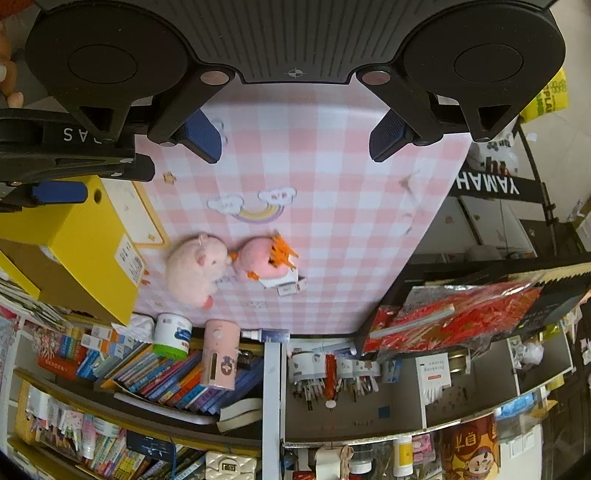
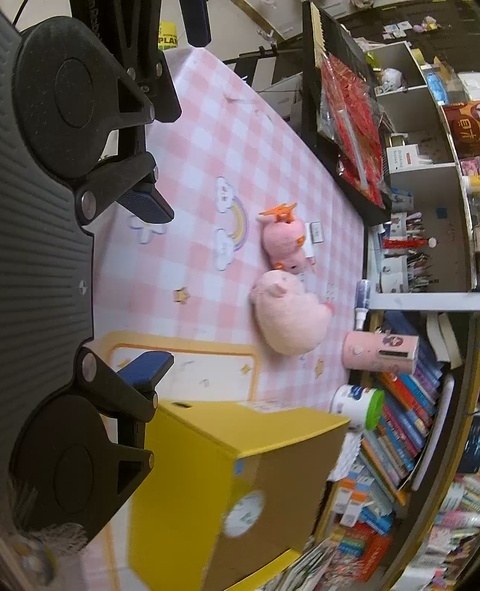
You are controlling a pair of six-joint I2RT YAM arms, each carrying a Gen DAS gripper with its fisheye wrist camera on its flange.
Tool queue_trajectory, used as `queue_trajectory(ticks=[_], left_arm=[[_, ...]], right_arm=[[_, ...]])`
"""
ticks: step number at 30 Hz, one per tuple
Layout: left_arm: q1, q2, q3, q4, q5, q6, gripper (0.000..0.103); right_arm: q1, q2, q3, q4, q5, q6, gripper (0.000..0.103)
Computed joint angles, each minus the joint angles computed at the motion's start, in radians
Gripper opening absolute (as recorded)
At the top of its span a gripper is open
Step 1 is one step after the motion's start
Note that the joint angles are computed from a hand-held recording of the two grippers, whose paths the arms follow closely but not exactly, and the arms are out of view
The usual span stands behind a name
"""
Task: Organize objects
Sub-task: 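Reach the right gripper to the pink pig plush while the left approaches the pink chick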
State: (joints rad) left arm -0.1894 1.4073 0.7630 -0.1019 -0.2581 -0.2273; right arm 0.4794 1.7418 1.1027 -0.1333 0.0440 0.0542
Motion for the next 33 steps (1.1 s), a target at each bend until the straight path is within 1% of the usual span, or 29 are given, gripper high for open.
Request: queue_trajectory(ticks=[4,13,16,19,23,27,30,33], left_arm=[[0.022,0.07,0.06,0.025,0.007,0.003,0.089],[0.051,0.21,0.202,0.017,-0.004,-0.01,0.089],[0.053,0.255,0.253,0.005,-0.013,-0.012,0.089],[0.057,0.299,0.299,-0.009,-0.019,-0.019,0.089],[0.061,0.347,0.352,-0.027,-0.029,-0.022,0.089],[0.065,0.392,0.404,-0.035,-0.03,-0.019,0.089],[0.062,0.431,0.448,-0.04,-0.031,0.005,0.089],[0.057,0.476,0.498,-0.045,-0.032,0.041,0.089]], right_arm=[[-0.006,0.066,0.082,0.015,0.001,-0.025,0.074],[-0.041,0.213,0.278,-0.002,-0.034,-0.053,0.075],[-0.056,0.263,0.351,-0.018,-0.046,-0.054,0.079],[-0.068,0.311,0.42,-0.035,-0.06,-0.054,0.08],[-0.083,0.39,0.537,-0.078,-0.076,-0.042,0.086],[-0.101,0.492,0.706,-0.164,-0.104,0.007,0.091],[-0.117,0.603,0.906,-0.294,-0.143,0.082,0.092],[-0.13,0.746,1.17,-0.465,-0.176,0.155,0.092]])
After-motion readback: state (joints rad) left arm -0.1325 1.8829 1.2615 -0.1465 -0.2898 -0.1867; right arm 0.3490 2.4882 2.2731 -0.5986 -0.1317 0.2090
